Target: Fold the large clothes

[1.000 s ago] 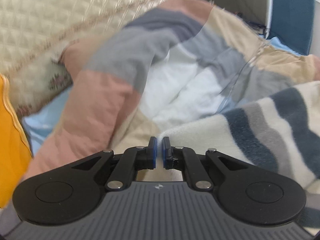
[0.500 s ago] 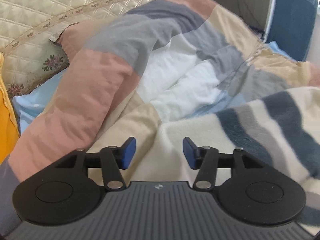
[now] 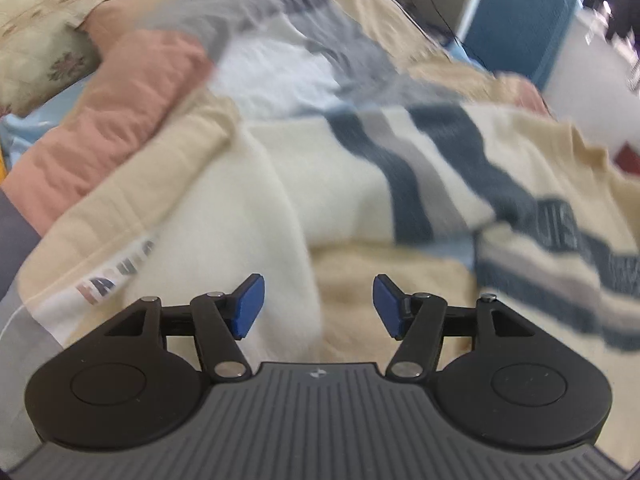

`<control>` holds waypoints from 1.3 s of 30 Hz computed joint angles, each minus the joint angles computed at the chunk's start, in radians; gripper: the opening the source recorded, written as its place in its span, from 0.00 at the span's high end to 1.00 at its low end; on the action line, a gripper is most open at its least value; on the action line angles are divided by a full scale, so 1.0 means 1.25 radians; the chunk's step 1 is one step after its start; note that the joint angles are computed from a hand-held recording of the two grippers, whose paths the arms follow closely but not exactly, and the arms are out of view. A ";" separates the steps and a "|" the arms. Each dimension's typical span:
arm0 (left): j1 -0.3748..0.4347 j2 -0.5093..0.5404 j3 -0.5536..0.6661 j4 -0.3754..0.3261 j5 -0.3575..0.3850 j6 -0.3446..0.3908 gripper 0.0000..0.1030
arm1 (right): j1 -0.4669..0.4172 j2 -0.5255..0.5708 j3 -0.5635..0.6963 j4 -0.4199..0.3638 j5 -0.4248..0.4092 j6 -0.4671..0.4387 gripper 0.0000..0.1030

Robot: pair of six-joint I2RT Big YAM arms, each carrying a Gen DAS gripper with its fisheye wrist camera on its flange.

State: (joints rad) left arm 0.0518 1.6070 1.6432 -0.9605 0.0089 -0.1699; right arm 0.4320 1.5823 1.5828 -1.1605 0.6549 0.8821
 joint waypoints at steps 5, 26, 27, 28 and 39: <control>-0.039 -0.006 -0.037 0.011 -0.080 0.063 0.30 | 0.018 0.021 0.022 -0.082 -0.014 0.008 0.37; 0.035 0.025 -0.029 0.234 -0.435 0.122 0.92 | -0.045 -0.045 -0.032 -0.256 0.207 0.291 0.91; 0.047 0.038 -0.008 0.210 -0.418 0.104 0.92 | -0.056 -0.047 -0.041 -0.264 0.207 0.314 0.91; 0.060 0.051 0.011 0.188 -0.398 0.086 0.92 | -0.067 -0.049 -0.051 -0.266 0.205 0.324 0.91; 0.073 0.042 -0.020 0.253 -0.371 0.118 0.82 | -0.125 -0.067 -0.121 -0.171 0.199 0.293 0.89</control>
